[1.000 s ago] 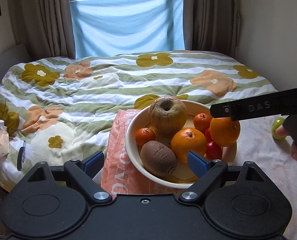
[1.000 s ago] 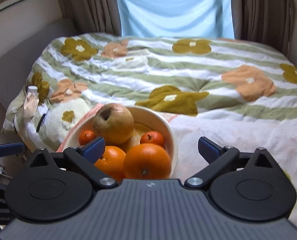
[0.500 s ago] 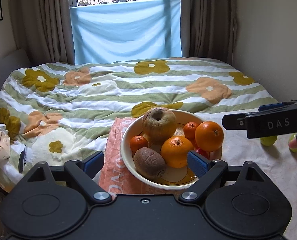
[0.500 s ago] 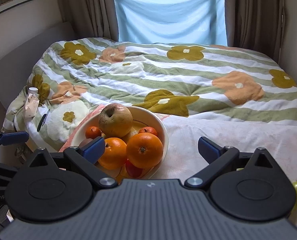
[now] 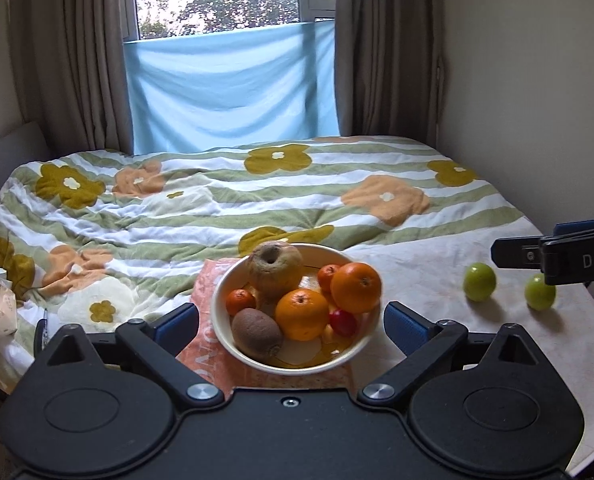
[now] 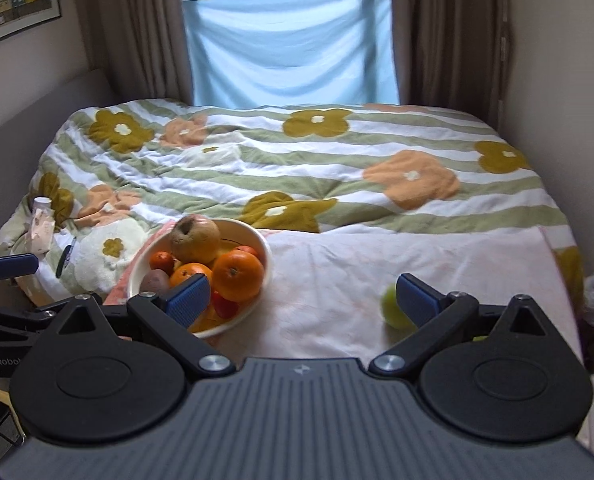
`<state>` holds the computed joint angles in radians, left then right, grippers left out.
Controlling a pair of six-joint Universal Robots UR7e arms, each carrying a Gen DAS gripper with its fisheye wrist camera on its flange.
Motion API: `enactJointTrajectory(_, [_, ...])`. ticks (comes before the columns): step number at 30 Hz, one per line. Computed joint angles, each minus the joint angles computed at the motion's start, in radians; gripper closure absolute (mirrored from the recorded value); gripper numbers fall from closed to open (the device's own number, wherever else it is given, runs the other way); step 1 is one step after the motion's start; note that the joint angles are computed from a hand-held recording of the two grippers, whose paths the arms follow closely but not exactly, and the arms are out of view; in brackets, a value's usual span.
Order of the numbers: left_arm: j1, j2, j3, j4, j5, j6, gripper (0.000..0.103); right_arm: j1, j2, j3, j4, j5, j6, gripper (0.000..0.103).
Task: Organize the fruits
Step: 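Move the left tool to a green fruit while the right tool approaches the other green fruit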
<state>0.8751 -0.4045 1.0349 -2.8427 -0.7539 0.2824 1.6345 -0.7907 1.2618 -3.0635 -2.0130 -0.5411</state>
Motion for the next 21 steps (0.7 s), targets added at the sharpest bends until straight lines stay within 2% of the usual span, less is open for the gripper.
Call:
enactJointTrajectory(5, [-0.014,0.007,0.003,0.036,-0.018,-0.034,0.002,-0.018,-0.074,0.098,-0.042,-0.034,0.032,0.000])
enactJointTrajectory(9, [-0.033,0.041,-0.020,0.069,-0.007,-0.070,0.002,-0.049,-0.129,0.149,-0.021,-0.034,0.040,0.000])
enactJointTrajectory(13, [-0.058,0.095,-0.061,0.116,0.015,-0.112,0.002,-0.094,-0.181,0.180,0.017,-0.032,-0.013,0.000])
enactJointTrajectory(16, [-0.070,0.146,-0.111,0.156,0.015,-0.148,0.002,-0.134,-0.215,0.189,0.059,-0.003,-0.062,0.000])
enactJointTrajectory(21, [-0.082,0.266,-0.259,0.222,0.019,-0.170,0.002,-0.202,-0.235,0.154,0.123,0.052,-0.126,0.000])
